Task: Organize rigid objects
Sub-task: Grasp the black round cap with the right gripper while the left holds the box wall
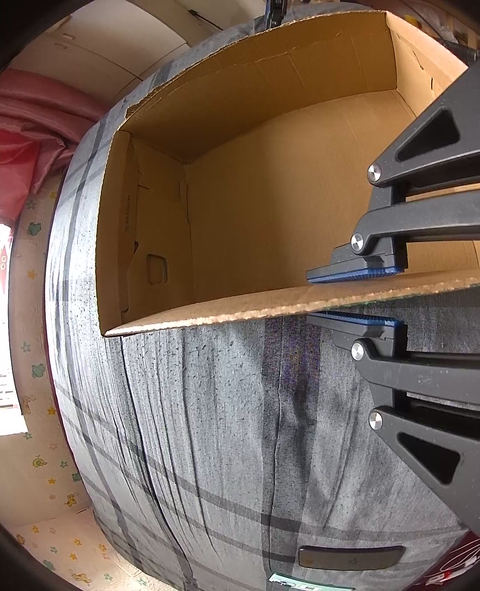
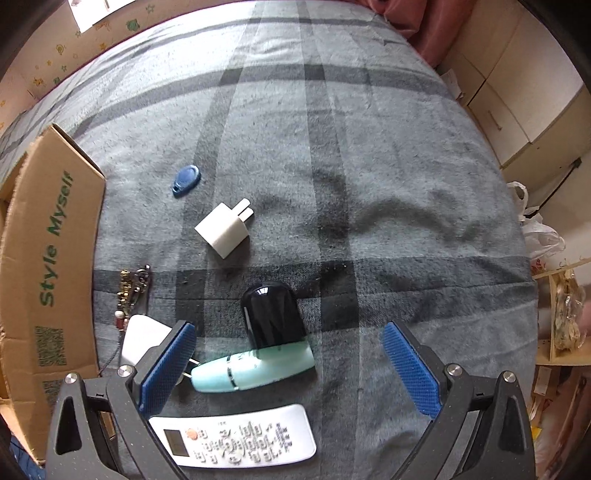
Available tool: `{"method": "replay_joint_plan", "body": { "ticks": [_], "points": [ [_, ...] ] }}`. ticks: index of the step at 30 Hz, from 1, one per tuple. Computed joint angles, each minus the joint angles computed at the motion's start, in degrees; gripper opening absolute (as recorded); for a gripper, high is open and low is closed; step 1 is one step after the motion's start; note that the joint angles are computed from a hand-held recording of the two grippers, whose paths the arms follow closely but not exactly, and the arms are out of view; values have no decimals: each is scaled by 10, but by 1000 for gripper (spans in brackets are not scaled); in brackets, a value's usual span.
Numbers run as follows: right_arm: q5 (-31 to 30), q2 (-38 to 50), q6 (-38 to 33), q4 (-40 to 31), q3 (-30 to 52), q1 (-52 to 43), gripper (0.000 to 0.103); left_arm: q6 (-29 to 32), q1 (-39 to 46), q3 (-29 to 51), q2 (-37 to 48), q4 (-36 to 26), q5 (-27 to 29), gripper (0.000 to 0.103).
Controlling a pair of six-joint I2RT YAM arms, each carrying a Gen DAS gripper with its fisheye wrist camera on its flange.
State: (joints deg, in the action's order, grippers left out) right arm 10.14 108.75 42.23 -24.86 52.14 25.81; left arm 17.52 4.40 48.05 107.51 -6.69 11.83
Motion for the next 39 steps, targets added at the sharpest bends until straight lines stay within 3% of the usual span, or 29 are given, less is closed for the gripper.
{"method": "replay_joint_plan", "body": {
  "ticks": [11,18,21,22,33,39],
  "points": [
    [-23,60,-19,53,6,-41,102,4,3,1,1,-1,3,17],
    [-56,72,-32,69,5,-57,86,4,-2,2,0,-3,-5,17],
    [-61,91,-39,77,8,-58,59,5,-2,3,0,-6,-6,17],
    [-67,92,-41,81,6,-59,42,7,-2,4,0,-6,-6,17],
    [-45,86,-22,65,10,-28,42,3,-7,-1,-3,0,-13,17],
    [-33,58,-11,21,38,-5,42,3,-17,-11,-9,10,-30,17]
  ]
}}
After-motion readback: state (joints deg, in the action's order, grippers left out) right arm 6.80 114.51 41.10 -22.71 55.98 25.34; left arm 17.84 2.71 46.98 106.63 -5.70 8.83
